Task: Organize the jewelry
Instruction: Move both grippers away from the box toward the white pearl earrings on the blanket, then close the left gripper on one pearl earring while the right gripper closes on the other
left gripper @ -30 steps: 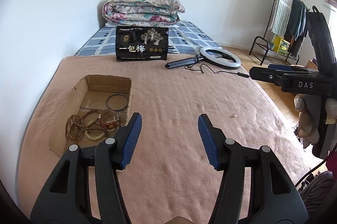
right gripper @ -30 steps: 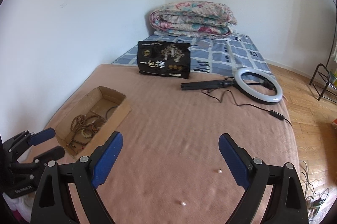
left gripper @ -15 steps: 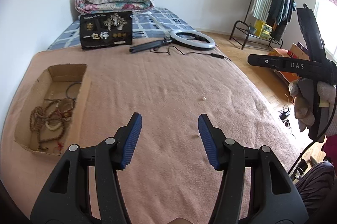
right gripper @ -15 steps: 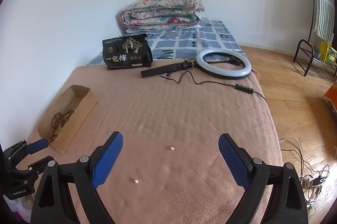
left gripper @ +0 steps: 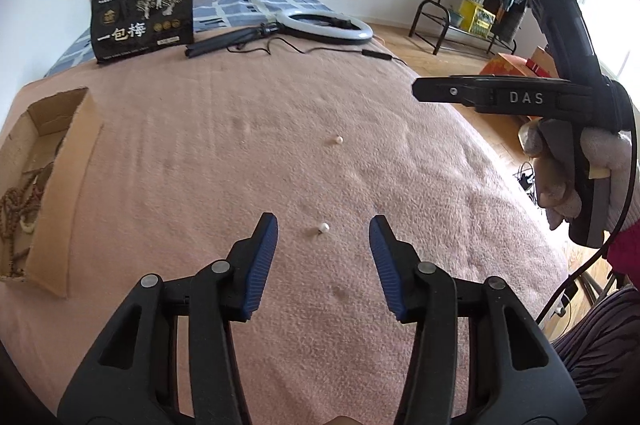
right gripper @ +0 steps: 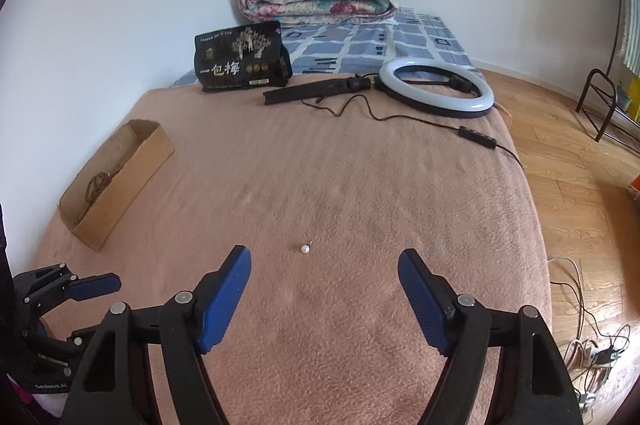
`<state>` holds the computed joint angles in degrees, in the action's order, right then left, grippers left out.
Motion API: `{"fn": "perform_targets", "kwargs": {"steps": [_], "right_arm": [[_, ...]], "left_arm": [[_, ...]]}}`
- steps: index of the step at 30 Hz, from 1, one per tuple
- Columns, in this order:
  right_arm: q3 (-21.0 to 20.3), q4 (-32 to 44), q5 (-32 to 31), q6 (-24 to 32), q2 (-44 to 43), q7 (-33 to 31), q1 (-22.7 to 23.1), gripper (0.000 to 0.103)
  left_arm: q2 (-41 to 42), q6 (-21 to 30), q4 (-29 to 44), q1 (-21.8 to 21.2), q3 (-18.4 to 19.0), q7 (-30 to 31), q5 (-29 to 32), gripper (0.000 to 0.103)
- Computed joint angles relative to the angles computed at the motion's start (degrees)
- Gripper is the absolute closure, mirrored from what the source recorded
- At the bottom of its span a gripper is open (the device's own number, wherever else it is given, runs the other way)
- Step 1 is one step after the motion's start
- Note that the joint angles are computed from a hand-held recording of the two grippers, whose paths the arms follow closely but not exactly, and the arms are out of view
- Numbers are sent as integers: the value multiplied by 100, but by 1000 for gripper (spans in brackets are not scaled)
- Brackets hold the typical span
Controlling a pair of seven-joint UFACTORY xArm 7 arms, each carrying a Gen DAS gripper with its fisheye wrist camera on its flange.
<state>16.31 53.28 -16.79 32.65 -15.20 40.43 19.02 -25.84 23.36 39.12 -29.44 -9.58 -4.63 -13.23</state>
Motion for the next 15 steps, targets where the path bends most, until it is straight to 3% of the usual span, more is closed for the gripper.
{"fn": "perform_targets", "kwargs": {"steps": [7,15], "right_arm": [[-150,-86,199,-341,341,-374,82,35],[-286,-126,431,-696,678,-708,142,42]], "left_arm": [[471,-121,79,-92,-1,165,-67,69],[993,-279,212,-31,-104,234,1,74]]}}
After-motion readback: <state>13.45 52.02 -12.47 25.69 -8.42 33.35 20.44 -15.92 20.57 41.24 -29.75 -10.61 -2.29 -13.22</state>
